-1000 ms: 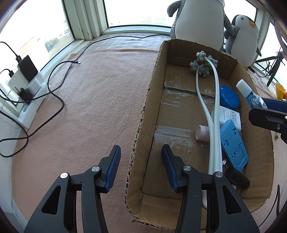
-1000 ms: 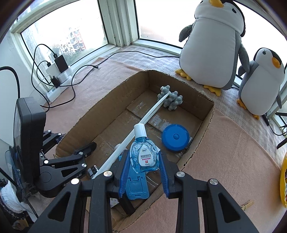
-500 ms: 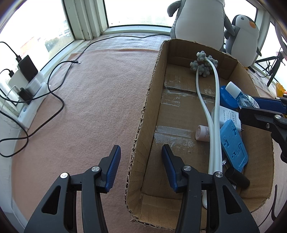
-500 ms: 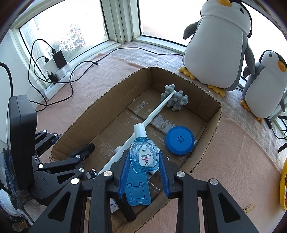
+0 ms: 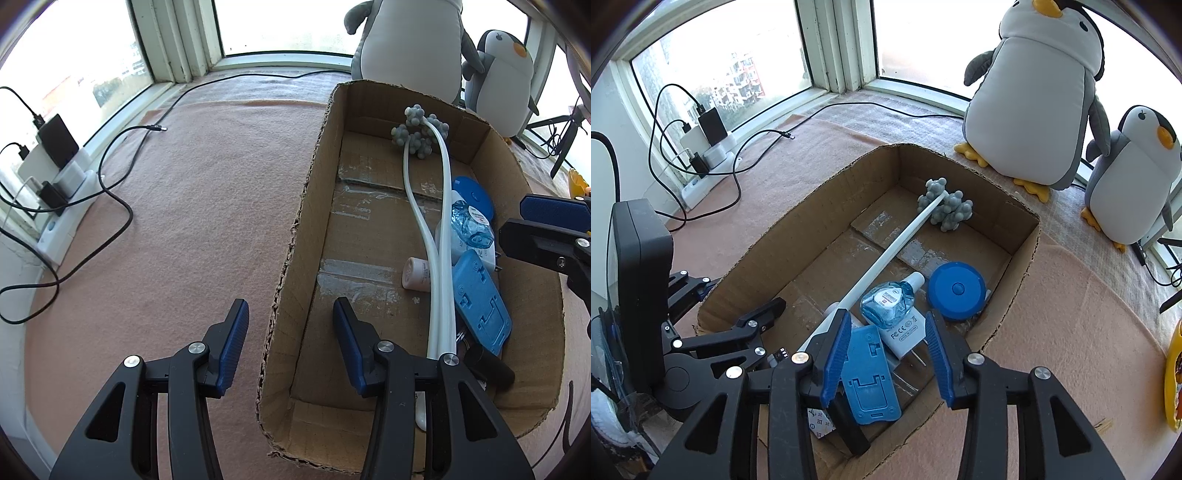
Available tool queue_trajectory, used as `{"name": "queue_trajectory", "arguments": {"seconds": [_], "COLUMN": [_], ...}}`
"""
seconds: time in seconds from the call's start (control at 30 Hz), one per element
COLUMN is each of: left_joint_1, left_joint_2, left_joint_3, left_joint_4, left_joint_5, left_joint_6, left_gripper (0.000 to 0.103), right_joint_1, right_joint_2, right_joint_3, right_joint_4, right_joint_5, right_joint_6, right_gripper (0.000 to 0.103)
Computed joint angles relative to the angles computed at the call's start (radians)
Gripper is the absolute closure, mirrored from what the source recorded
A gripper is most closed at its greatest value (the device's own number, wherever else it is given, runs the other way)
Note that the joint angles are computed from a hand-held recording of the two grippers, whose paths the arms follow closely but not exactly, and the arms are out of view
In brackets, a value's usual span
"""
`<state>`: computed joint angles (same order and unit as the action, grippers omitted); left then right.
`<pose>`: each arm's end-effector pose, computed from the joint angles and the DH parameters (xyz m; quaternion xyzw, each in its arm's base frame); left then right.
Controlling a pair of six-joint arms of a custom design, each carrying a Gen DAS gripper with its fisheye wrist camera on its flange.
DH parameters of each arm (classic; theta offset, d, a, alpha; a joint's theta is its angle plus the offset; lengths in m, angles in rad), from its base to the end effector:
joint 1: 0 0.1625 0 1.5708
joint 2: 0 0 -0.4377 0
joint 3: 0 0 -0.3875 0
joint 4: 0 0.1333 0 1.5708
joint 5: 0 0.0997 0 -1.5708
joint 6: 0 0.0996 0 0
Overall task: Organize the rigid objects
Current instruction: 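Carry the eye-drop bottle with the right gripper into the box and release, then move the right gripper to the wooden clothespin and grasp it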
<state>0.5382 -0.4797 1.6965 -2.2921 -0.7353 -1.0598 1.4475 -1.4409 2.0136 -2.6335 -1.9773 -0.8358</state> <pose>-0.3906 -0.4744 -0.1052 0.0874 0.8874 -0.2282 0.3910 0.0301 -0.5210 0.3527 0.2855 -0.9076 0.1204 0.2833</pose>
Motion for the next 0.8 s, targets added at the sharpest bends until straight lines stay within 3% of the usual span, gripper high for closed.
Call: {"name": "queue_trajectory", "arguments": {"seconds": [0.67,0.8], "left_joint_1": [0.0,0.0], "left_joint_2": [0.0,0.0], "left_joint_3": [0.0,0.001], "left_joint_4": [-0.004,-0.007], "left_joint_5": [-0.001,-0.001], "left_joint_6": [0.002,0.001], "left_gripper": [0.056,0.056], "right_joint_1": [-0.095,-0.14], "right_joint_2": [-0.134,-0.157], "right_joint_3": [-0.017,-0.037], "right_joint_4": [0.037,0.049], "right_joint_5": [0.041,0.047], "right_joint_6": [0.073,0.127], "right_gripper": [0.065,0.065]}}
